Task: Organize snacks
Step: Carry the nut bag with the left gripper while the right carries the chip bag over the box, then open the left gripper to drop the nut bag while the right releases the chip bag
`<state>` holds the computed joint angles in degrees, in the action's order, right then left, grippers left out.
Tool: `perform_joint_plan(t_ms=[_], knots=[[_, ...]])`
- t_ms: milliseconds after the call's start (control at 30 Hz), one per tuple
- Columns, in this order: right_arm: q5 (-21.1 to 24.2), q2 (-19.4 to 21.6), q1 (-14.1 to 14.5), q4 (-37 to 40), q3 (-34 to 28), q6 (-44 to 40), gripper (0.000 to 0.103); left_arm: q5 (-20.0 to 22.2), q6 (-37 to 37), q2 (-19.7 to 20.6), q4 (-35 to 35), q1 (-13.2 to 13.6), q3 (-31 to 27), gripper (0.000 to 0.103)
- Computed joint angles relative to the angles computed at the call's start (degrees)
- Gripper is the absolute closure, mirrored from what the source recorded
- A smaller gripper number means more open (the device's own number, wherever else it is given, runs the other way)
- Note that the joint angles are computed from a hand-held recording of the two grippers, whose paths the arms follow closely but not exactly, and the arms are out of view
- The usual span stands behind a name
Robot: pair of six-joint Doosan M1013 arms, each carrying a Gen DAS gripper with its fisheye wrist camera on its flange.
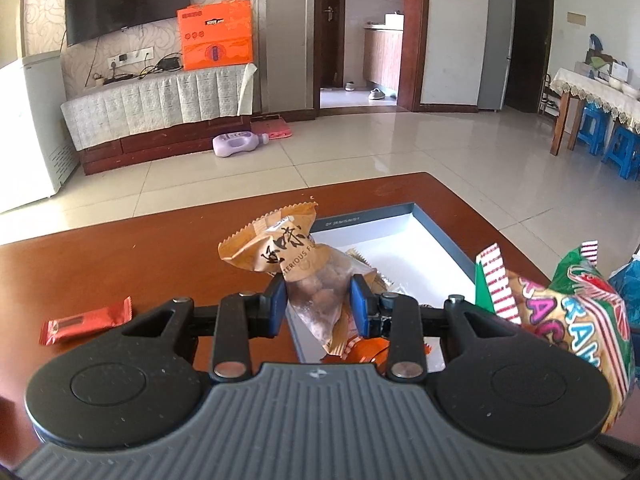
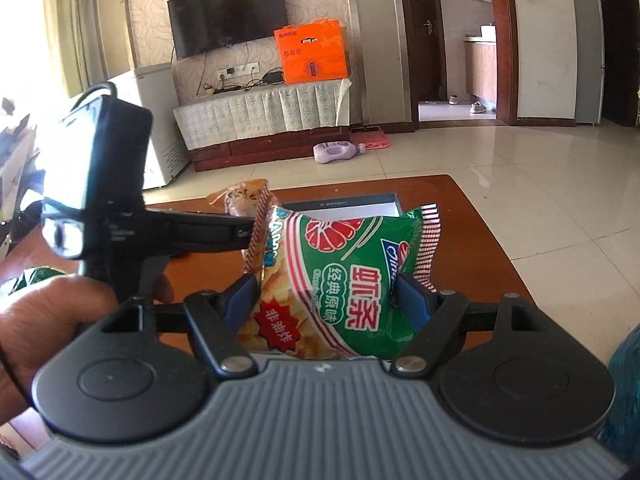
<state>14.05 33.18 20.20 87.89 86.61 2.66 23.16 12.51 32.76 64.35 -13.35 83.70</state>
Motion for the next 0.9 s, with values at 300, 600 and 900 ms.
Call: perform_joint_plan(t_ms=[300, 600, 900], knots=[[-0.9, 0.6, -0.1, -12.0, -1.4, 13.5, 0.026, 0.6, 6.1, 2.9, -5.5, 0.0, -4.6, 0.065], [0.4, 1.7, -0.1, -26.9, -3.5, 28.1, 0.026, 1.9, 11.0, 5.1, -8.7, 0.2, -8.7, 0.065], [2.3, 2.0, 0.0, -29.7, -4.2, 28.9, 0.026, -0.4, 15.2, 6.3, -12.3, 0.1, -10.6, 0.070]])
